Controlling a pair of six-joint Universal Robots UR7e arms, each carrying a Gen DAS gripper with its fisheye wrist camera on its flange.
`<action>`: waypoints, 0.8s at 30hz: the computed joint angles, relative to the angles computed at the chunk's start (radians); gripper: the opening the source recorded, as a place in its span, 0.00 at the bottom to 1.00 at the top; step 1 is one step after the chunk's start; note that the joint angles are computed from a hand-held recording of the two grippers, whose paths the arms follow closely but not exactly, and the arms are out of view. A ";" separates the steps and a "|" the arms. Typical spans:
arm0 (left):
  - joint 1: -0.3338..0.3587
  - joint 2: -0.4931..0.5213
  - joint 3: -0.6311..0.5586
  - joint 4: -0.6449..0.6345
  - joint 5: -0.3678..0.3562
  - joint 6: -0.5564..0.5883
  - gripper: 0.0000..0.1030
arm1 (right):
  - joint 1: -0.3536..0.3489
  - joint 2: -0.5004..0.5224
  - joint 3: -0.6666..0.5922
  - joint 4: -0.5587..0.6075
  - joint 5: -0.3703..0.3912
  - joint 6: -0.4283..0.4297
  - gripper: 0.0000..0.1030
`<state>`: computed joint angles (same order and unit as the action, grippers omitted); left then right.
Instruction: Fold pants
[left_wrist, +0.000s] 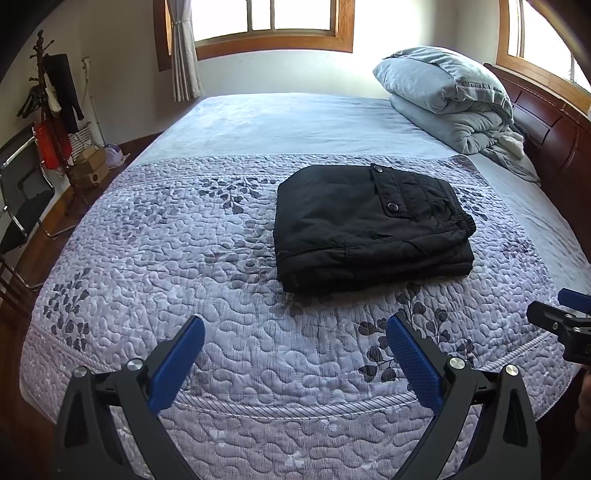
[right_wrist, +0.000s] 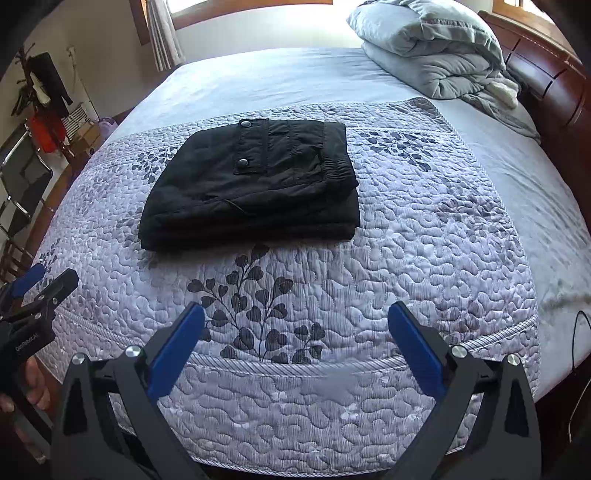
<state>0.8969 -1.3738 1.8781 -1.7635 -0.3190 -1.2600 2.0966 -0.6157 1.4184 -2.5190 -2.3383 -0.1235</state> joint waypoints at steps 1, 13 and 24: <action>-0.001 -0.001 0.000 0.002 0.001 -0.002 0.96 | 0.000 0.001 -0.001 0.000 -0.001 0.000 0.96; -0.002 -0.009 0.009 -0.011 -0.007 0.005 0.96 | 0.005 0.012 -0.006 0.003 0.006 -0.007 0.96; -0.003 -0.007 0.007 -0.012 -0.002 0.006 0.96 | 0.003 0.012 -0.005 0.005 0.003 -0.007 0.96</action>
<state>0.8941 -1.3806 1.8856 -1.7756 -0.3212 -1.2539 2.1000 -0.6038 1.4130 -2.5143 -2.3350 -0.1303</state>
